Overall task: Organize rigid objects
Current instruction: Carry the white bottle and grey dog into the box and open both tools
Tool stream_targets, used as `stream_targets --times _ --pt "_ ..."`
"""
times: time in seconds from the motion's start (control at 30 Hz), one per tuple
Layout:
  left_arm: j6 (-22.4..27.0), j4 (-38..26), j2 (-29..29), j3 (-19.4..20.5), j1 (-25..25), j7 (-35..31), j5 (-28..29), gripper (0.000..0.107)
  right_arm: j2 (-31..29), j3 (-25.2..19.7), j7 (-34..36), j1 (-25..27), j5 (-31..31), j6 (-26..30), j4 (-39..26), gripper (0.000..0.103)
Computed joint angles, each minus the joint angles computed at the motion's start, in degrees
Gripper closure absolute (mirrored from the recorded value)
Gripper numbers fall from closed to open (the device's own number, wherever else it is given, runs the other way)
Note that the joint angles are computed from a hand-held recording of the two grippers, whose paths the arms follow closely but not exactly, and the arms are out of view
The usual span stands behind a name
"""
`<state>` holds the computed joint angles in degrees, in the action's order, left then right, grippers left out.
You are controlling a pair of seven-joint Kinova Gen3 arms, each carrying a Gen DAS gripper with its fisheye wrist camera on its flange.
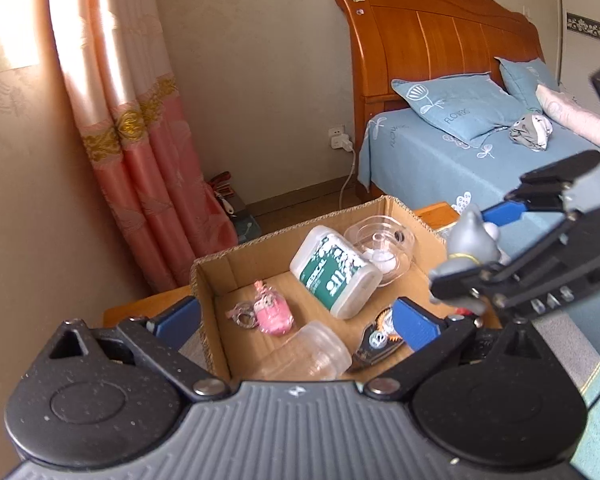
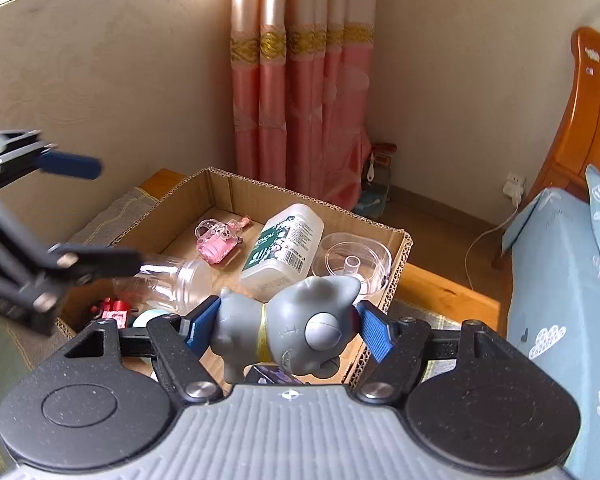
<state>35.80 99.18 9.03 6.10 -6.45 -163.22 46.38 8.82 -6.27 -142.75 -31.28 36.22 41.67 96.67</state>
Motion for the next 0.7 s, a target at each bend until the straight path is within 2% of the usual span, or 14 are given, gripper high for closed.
stream_targets --times 0.17,0.23,0.27,0.37,0.43,0.47,0.53,0.67,0.7 --pt "-5.4 7.24 -4.34 -0.61 0.39 -5.97 3.71 0.006 2.26 0.79 -2.37 -0.85 -0.12 2.03 -2.68 0.023" --pt "-5.37 8.63 -5.51 -1.65 0.81 -5.96 4.21 0.006 2.15 1.18 -4.62 -1.96 1.65 2.11 -2.49 0.011" --pt "-4.98 9.11 -6.08 -2.23 0.97 -5.54 4.32 0.006 1.74 0.82 -6.85 -2.49 3.57 2.41 -1.99 0.001" --pt "-2.85 10.28 -7.84 -4.22 0.97 -4.51 5.87 0.006 1.07 -4.49 -11.09 -0.08 7.33 5.63 -2.22 0.0" --pt "-3.44 11.16 -9.35 -5.09 1.55 -2.68 5.61 0.006 1.08 -4.64 -12.53 -2.02 7.74 10.29 -3.72 0.0" --pt "-4.96 11.98 -10.49 -4.37 1.27 -0.78 4.72 0.006 1.19 -3.11 -13.06 -4.36 7.6 12.62 -4.49 0.0" --pt "-7.65 13.38 -12.58 0.06 -2.43 3.88 1.97 0.006 1.03 0.12 -14.43 -9.43 6.95 17.28 -5.71 0.0" --pt "-7.54 14.79 -15.96 9.78 -13.02 13.2 -3.17 0.006 0.16 -2.22 -21.91 -13.17 7.19 25.9 -6.28 0.0" --pt "-7.12 15.37 -16.94 11.92 -15.67 15.54 -4.13 0.006 -0.3 -1.51 -24.24 -15.22 7.03 26.92 -5.77 0.0"
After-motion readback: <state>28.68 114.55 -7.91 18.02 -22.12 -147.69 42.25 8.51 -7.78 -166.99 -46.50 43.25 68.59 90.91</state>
